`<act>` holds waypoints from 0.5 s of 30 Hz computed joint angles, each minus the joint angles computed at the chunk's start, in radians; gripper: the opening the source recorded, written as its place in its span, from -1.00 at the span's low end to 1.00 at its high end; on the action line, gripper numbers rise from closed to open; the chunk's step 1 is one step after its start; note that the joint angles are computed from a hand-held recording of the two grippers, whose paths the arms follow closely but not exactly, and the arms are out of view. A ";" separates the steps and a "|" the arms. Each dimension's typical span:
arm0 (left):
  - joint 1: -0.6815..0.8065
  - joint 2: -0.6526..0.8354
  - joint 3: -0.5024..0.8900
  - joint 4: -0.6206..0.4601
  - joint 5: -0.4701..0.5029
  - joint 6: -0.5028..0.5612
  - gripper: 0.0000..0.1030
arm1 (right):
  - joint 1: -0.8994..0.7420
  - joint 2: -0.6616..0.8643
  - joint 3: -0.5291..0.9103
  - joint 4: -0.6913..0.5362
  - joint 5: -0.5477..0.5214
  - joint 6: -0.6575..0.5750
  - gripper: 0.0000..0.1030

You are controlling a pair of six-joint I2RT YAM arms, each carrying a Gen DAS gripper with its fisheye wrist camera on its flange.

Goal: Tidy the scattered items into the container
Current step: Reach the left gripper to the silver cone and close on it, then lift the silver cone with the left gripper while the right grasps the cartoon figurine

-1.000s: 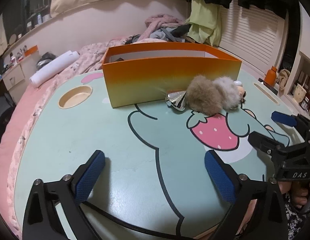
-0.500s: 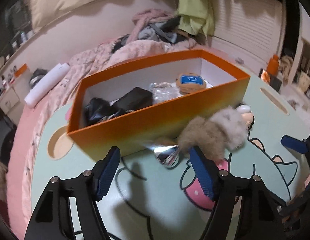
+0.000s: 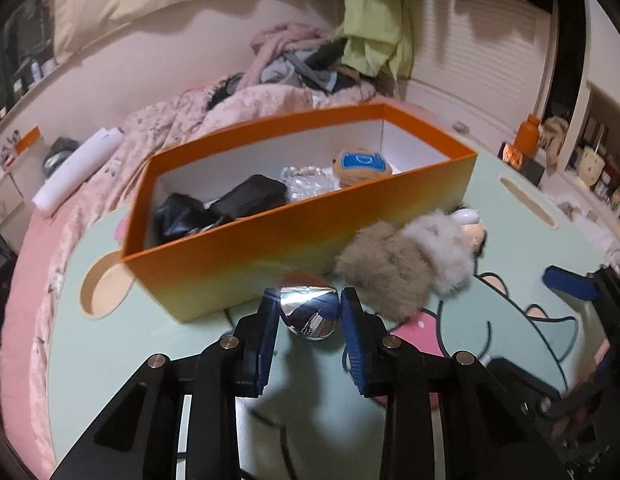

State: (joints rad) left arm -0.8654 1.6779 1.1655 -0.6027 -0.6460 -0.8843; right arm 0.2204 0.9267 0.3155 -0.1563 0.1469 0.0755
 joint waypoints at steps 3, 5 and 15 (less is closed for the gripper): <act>-0.050 -0.065 -0.063 0.001 -0.039 -0.072 -0.42 | -0.047 -0.032 0.001 -0.018 -0.056 0.004 0.99; -0.094 -0.103 -0.101 -0.014 -0.074 -0.135 -0.42 | -0.082 -0.054 0.012 -0.040 -0.080 -0.001 0.95; -0.146 -0.142 -0.159 -0.013 -0.107 -0.241 -0.42 | -0.206 0.240 0.269 -0.074 -0.195 0.005 0.39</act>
State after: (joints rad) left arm -1.0116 1.5360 1.0061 -0.6153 -0.7526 -1.1252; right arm 0.0145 1.1667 0.5848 -0.2306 -0.0477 0.0809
